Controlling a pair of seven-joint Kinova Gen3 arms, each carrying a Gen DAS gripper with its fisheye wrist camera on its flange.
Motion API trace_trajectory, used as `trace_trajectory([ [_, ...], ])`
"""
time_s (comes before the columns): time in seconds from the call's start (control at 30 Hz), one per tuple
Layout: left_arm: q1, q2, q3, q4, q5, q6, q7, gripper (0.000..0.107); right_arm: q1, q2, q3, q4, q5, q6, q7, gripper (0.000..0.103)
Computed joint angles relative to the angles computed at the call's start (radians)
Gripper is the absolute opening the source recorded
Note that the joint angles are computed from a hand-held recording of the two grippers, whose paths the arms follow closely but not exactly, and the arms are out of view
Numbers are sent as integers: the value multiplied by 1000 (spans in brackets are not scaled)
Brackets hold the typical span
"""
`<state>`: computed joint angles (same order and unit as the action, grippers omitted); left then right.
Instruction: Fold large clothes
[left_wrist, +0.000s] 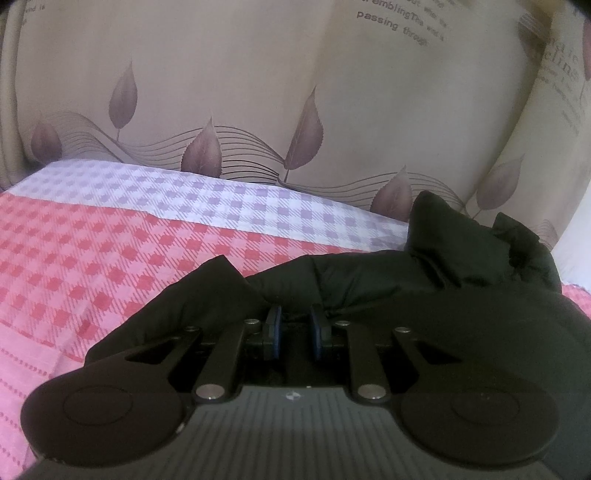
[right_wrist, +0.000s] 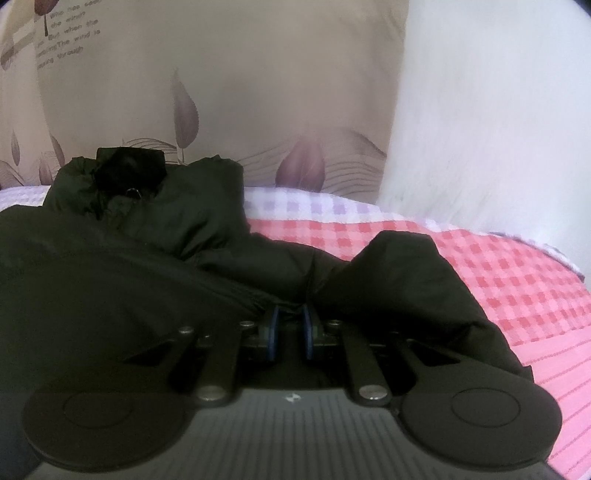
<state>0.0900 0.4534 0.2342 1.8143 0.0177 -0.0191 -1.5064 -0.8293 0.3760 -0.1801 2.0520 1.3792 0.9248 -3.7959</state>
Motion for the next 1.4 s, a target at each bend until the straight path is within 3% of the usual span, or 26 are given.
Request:
trace_trajectory([
  [0.07, -52, 4, 57, -1, 26, 9, -50, 24, 7, 4, -11, -5, -5, 12, 11, 12],
  [0.13, -135, 11, 150, 6, 76, 8, -132, 23, 49, 16, -76, -23, -14, 57, 42, 13],
  [0.27, -316, 28, 329, -39, 188, 128, -294, 27, 150, -1, -177, -62, -72, 67, 149, 14],
  [0.37, -455, 19, 435, -70, 308, 240, -416, 56, 88, -25, -179, -71, -67, 165, 94, 21],
  [0.4, -502, 9, 467, -69, 333, 259, -457, 76, 42, -45, -170, -55, -37, 206, 53, 25],
  [0.43, -548, -8, 497, -59, 343, 261, -498, 94, -5, -67, -166, -37, -11, 246, 12, 32],
  [0.47, -594, -25, 530, -42, 348, 247, -538, 101, -51, -87, -167, -20, 14, 285, -28, 39],
  [0.53, -687, -39, 607, -12, 328, 214, -620, 103, -143, -107, -153, 15, 59, 331, -110, 84],
  [0.6, -750, -17, 655, -22, 311, 246, -700, 102, -211, -99, -173, 44, 103, 383, -180, 91],
  [0.73, -711, -3, 562, -41, 382, 306, -849, 92, -233, -54, -284, 38, 134, 445, -159, 91],
  [0.8, -687, 19, 503, -76, 425, 387, -921, 87, -289, -47, -258, 31, 130, 431, -135, 91],
  [0.9, -729, 80, 500, -130, 524, 509, -1004, 87, -368, -55, -200, 28, 108, 396, -119, 91],
  [1.0, -729, 175, 484, -211, 542, 631, -947, 88, -408, -56, -165, 15, 90, 372, -116, 91],
  [1.17, -740, 331, 544, -366, 494, 834, -898, 91, -411, -57, -163, 5, 90, 361, -138, 91],
  [1.27, -658, 344, 450, -454, 535, 956, -921, 89, -410, -58, -153, 12, 102, 331, -194, 91],
  [1.33, -604, 344, 376, -495, 578, 1028, -956, 70, -409, -55, -150, 14, 112, 315, -233, 91],
  [1.4, -589, 362, 358, -508, 605, 1061, -975, 57, -413, -56, -130, 17, 129, 290, -262, 91],
])
